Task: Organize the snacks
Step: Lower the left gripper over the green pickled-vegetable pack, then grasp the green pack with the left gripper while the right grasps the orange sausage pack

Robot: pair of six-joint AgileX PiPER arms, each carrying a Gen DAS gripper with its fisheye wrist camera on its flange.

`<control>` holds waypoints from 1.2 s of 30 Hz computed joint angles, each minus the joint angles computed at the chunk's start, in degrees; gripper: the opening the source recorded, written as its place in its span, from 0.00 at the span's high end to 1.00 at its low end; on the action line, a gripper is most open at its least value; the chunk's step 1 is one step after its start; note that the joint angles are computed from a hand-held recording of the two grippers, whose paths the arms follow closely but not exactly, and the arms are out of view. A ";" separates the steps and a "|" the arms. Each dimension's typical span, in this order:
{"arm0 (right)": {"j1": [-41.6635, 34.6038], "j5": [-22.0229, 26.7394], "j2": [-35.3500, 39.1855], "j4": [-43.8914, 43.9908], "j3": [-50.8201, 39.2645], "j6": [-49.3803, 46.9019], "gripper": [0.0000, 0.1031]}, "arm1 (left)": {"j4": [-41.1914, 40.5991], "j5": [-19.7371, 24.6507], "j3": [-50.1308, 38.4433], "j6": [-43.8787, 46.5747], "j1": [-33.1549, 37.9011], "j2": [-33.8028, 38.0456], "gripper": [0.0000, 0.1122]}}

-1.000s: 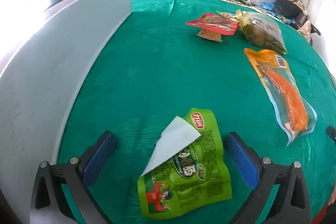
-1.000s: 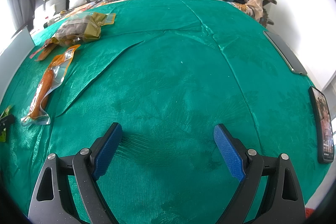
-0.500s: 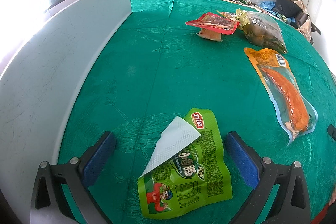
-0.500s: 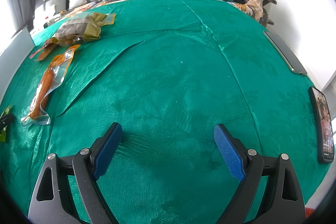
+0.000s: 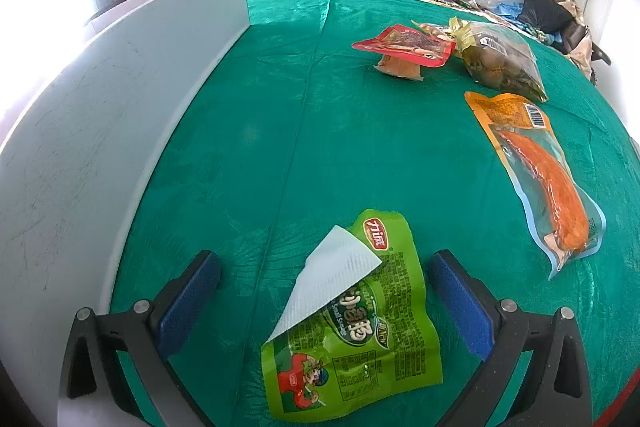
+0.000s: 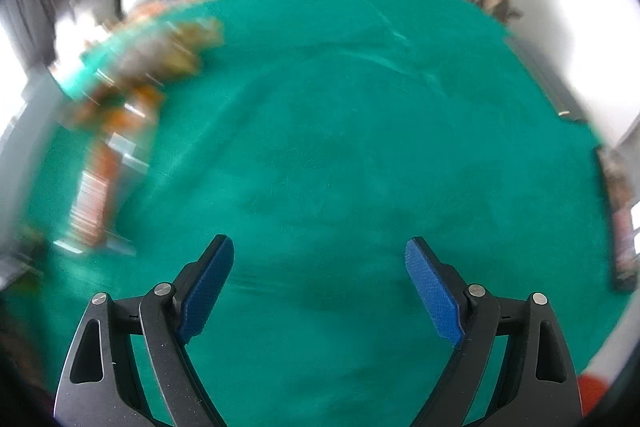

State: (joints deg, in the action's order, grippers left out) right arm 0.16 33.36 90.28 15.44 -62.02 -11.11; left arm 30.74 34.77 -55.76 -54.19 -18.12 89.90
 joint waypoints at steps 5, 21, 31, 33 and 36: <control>13.89 7.59 4.22 -2.91 -12.36 4.70 0.13 | 0.03 0.10 0.05 -0.12 -0.08 -0.06 0.08; 27.42 16.59 22.22 -22.43 -29.15 25.49 0.11 | 0.17 0.02 -0.11 -0.24 -0.07 0.18 0.08; 26.34 19.64 24.97 -19.61 -33.84 20.55 0.08 | 0.16 -0.05 -0.17 -0.18 -0.01 0.28 0.08; 26.38 21.18 25.40 -19.67 -34.86 20.87 0.08 | 0.16 -0.05 -0.15 -0.18 -0.01 0.27 0.08; 26.71 22.28 26.29 -20.26 -36.34 22.15 0.06 | 0.16 -0.05 -0.17 -0.17 -0.01 0.29 0.08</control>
